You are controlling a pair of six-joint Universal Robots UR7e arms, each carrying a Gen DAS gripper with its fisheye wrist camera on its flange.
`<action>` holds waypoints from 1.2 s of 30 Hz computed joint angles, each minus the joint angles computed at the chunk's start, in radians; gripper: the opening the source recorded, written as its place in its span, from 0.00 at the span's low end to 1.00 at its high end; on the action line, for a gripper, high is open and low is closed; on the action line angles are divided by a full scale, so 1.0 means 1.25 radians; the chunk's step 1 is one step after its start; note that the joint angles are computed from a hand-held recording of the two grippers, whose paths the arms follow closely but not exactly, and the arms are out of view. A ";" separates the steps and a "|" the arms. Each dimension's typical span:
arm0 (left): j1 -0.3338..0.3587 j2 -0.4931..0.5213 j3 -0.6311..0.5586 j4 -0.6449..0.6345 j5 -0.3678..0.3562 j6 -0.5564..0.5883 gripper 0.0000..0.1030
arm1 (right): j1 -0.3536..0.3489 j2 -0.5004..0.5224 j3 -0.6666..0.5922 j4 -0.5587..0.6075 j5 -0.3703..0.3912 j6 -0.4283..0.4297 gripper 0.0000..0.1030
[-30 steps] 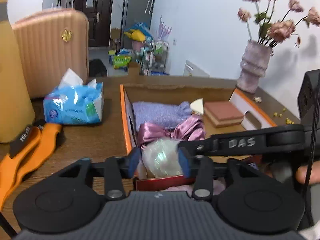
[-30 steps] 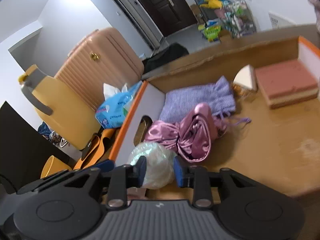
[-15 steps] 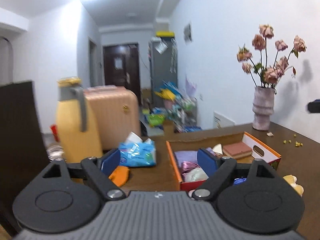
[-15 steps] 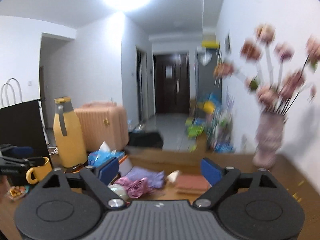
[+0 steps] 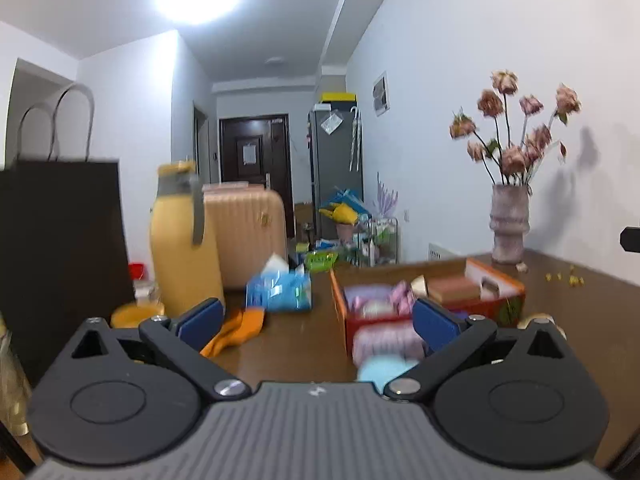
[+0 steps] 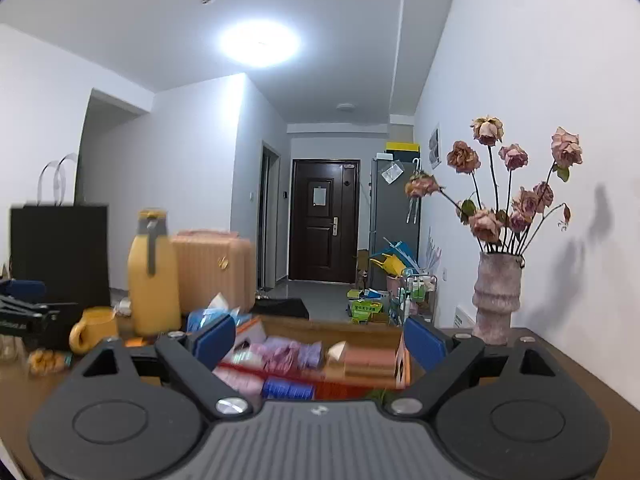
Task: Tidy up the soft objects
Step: 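Withdraw both grippers from the box back over the pile, then close both grippers on the light blue plush toy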
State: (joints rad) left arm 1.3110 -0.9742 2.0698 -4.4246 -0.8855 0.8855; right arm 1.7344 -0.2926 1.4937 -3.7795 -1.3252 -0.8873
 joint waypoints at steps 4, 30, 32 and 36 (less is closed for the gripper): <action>0.002 0.023 0.099 -0.056 0.020 -0.103 1.00 | -0.042 0.008 0.114 -0.089 0.042 -0.069 0.88; 0.064 0.056 0.011 0.065 -0.007 -0.138 0.96 | -0.028 0.072 0.033 0.073 -0.036 0.081 0.87; 0.089 0.051 -0.051 0.173 -0.032 -0.171 0.90 | -0.018 0.095 -0.041 0.149 -0.031 0.109 0.84; 0.135 0.053 -0.185 0.391 -0.081 -0.234 0.72 | 0.002 0.158 -0.228 0.356 -0.047 0.180 0.71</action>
State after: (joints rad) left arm 1.4802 -0.9078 1.8380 -3.9360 -0.9865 0.5926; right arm 1.7375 -0.0955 1.2082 -3.3339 -1.3836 -0.6619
